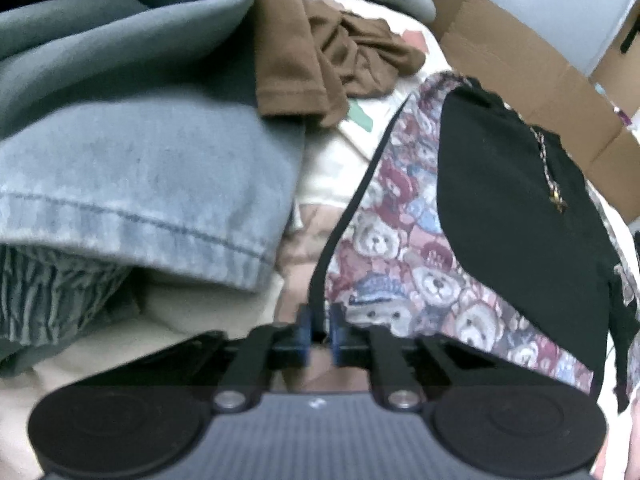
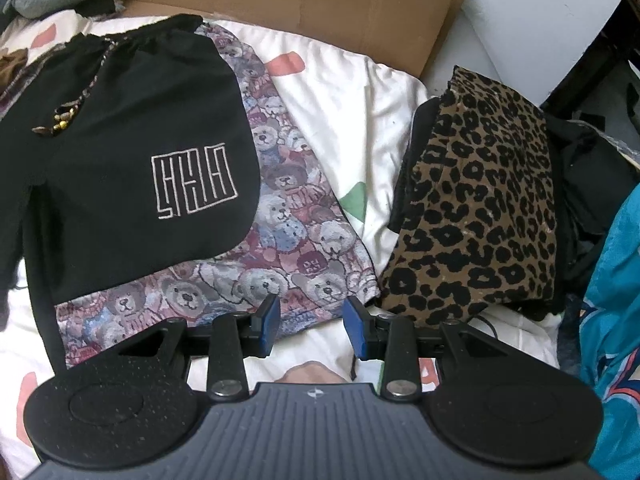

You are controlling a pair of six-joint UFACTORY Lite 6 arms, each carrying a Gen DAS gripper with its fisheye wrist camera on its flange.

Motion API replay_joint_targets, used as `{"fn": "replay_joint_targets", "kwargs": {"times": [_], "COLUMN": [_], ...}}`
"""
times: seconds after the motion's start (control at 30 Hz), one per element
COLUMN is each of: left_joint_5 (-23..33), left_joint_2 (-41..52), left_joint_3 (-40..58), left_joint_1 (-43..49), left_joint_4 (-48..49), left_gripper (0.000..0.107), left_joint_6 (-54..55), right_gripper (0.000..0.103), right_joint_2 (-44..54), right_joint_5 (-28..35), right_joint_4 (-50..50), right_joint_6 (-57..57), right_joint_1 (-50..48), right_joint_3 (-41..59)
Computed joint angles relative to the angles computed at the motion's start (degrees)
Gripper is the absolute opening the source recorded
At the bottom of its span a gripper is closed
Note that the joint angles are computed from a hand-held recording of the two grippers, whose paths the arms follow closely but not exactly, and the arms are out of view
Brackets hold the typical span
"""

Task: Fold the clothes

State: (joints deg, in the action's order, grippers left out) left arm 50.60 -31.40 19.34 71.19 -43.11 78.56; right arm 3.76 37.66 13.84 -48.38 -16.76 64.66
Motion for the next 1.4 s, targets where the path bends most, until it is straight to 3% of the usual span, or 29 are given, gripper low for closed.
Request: {"fn": "replay_joint_targets", "kwargs": {"times": [0.2,0.47,0.53,0.6,0.67,1.13,1.4], "left_joint_5": [4.08,9.79,11.05,11.98,12.6,6.43,4.33], "left_joint_2": [-4.07,-9.36,-10.34,-10.99,-11.31,-5.42,1.34], "left_joint_3": [3.7,11.59,13.71,15.47,17.33,25.95,30.9], "left_joint_1": [-4.07,-15.94,-19.38,-23.0,-27.03,-61.82,-73.26], "left_joint_4": [5.37,11.23,12.39,13.37,14.42,26.21,28.57], "left_gripper": [0.008,0.008,0.008,0.008,0.007,0.007,0.007], "left_joint_6": [-9.22,-26.19,-30.59,-34.76,-39.05,-74.11,-83.37], "right_gripper": [0.042,0.043,0.049,0.063,0.066,0.067,0.067], "right_joint_2": [-1.32,-2.41,-2.74,-3.27,-4.04,-3.49,-1.75], "right_joint_5": [0.84,4.0,5.39,6.82,7.84,10.99,9.0], "right_joint_4": [7.98,16.79,18.33,20.18,21.89,27.88,31.85], "right_joint_6": [-9.37,-15.97,-16.58,-17.43,-19.02,-20.65,-22.65], "right_joint_1": [-1.11,-2.77,-3.11,-3.47,-3.38,0.12,4.64], "right_joint_3": [-1.54,-3.98,-4.47,-5.12,-5.94,-5.34,-3.95]}}
